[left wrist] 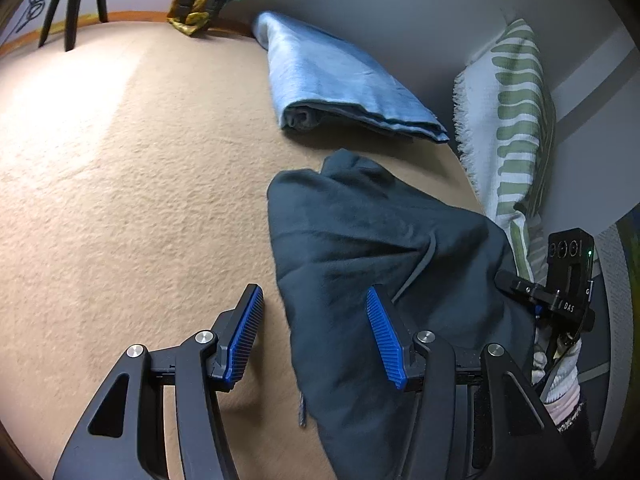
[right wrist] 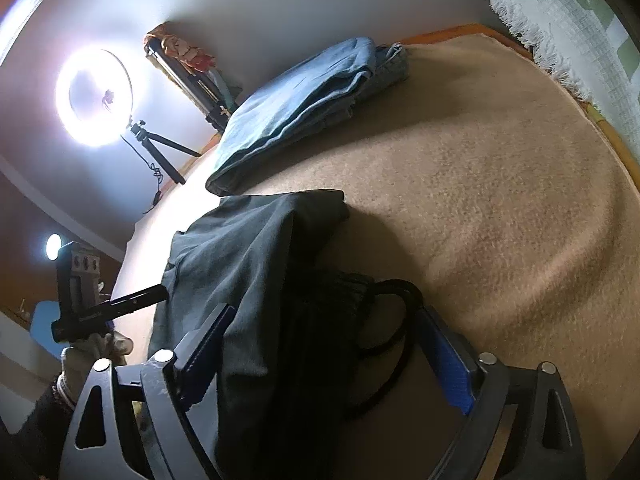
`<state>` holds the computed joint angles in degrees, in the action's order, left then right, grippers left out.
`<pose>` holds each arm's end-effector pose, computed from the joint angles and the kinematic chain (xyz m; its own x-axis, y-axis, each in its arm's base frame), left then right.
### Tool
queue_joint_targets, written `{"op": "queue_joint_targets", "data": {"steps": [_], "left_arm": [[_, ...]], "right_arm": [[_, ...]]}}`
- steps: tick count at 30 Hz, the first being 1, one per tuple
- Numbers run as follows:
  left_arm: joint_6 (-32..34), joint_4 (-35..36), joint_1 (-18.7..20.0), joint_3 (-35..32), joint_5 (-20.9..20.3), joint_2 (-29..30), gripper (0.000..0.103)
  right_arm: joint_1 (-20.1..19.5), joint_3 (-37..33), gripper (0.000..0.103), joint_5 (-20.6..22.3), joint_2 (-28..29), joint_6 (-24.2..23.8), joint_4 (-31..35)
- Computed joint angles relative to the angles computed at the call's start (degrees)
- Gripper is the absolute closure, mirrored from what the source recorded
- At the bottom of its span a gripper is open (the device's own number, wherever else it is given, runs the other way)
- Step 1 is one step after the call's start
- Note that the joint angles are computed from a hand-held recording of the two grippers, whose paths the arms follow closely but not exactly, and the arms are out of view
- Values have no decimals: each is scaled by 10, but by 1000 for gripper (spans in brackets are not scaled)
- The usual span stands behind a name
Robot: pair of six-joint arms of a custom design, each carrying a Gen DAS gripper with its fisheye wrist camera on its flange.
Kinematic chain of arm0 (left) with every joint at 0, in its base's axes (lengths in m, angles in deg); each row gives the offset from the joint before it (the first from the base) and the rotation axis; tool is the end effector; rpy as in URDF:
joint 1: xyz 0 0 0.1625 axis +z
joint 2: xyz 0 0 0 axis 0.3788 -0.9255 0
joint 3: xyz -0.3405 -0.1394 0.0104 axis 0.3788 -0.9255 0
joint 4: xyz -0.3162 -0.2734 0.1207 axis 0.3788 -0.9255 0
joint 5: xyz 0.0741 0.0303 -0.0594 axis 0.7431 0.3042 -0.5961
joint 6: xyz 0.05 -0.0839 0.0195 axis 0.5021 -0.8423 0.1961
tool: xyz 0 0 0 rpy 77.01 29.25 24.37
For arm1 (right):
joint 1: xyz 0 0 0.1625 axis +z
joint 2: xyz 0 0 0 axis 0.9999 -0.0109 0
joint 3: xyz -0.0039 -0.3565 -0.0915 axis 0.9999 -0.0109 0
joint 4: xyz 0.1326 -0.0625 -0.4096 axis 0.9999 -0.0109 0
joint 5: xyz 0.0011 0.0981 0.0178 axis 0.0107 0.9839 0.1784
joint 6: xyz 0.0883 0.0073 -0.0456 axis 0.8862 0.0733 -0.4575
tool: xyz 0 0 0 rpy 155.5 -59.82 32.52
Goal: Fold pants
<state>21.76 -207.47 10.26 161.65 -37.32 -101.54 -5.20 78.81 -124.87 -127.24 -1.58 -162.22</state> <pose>-0.1674 -0.3385 0.1667 -0.9571 -0.1560 -0.2442 0.0136 0.8175 -0.5757 0.0866 -0.3425 0.2176 -0.9206 -0.2906 0.2609 -0.3566 0.8978 -0.2584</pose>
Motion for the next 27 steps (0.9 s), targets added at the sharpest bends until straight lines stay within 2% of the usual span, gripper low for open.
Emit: {"op": "queue_joint_targets", "data": {"steps": [7,10,12,16,18,19,20,21,23,27], "left_arm": [[56,-78,15,-5,-9,44,50],[78,-108,23,-13,-14,67,49],[78,-121,27,-15,-13,75,49],[88,-137,27,-16,-12,87,50],[90,-138,28,-18,-11,92,57],[91,-139,29,-20,-11,95,59],[91,-139,29,-21,-9,99,67],[91,-138,29,-24,-7,105,77],[92,-141,30,-26,-9,112,85],[92,-149,15,-21,8,110,90]], "right_arm": [[-1,8,22,20,17,-14,-19],[-13,8,35,42,20,-11,-16],[-27,5,50,66,21,-6,4],[-23,3,50,62,20,-14,9],[-29,5,40,79,21,-14,10],[-26,6,39,77,24,-11,2],[-16,6,37,66,33,-9,-9],[-7,4,43,56,43,-8,-15],[-4,4,54,57,51,-3,-16],[16,12,69,49,38,-9,-29]]}}
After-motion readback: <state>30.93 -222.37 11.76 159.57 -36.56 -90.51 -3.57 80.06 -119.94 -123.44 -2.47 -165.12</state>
